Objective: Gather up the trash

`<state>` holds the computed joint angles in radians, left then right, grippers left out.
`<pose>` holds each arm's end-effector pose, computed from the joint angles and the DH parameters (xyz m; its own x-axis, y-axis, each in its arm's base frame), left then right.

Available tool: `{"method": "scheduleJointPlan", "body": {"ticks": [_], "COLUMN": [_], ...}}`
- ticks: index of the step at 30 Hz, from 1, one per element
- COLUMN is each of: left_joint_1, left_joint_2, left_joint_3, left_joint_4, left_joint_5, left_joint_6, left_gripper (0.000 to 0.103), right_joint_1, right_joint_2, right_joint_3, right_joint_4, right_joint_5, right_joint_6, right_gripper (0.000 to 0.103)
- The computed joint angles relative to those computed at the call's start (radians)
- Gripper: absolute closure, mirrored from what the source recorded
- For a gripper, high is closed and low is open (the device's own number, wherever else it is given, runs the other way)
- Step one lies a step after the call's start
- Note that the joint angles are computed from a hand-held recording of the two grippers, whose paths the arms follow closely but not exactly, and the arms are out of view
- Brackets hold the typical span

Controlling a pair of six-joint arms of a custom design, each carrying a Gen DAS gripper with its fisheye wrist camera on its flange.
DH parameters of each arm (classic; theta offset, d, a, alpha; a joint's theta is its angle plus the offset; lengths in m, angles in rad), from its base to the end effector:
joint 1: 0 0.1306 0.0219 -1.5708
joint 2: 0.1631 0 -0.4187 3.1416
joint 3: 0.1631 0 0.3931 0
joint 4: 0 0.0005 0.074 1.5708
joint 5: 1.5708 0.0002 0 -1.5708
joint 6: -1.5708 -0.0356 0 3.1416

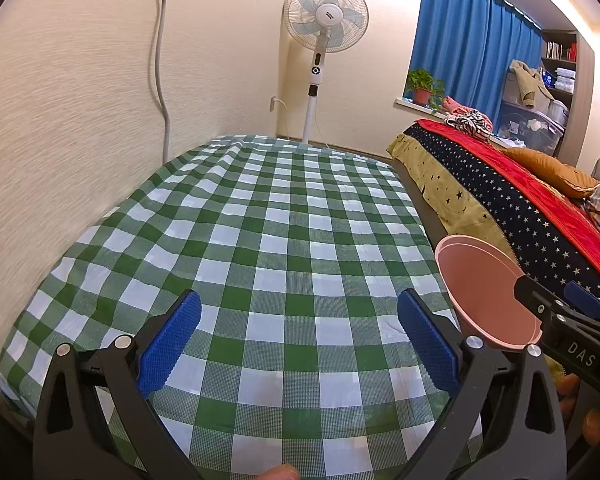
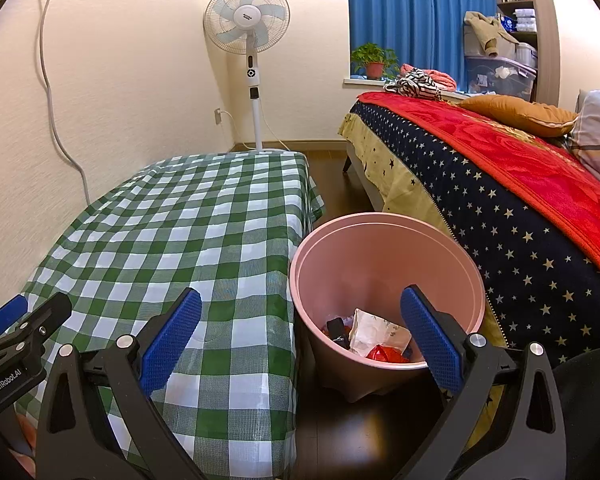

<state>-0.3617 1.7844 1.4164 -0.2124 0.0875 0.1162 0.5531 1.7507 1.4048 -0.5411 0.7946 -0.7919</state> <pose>0.5918 -0.2278 0.3183 -0.5582 0.0877 -0.8250 0.3586 0.9222 -0.1446 0.5198 0.2905 0.3148 -0.4523 0.3067 -0.8375 0.4804 0.8749 0.0610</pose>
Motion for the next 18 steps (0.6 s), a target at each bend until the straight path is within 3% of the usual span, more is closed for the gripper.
{"method": "scheduleJointPlan", "body": {"ticks": [18], "left_joint_1": [0.002], "left_joint_2": [0.0], "left_joint_3": [0.001], "left_joint_4": [-0.01], "left_joint_5": [-0.001], "left_joint_6": [-0.006], "left_gripper": [0.008], "right_joint_1": [0.001], "right_joint_2": [0.0], "right_joint_3": [-0.004], "right_joint_4": [0.0], "right_joint_5": [-0.004], "right_joint_6": [0.0], "right_gripper": [0.005]}}
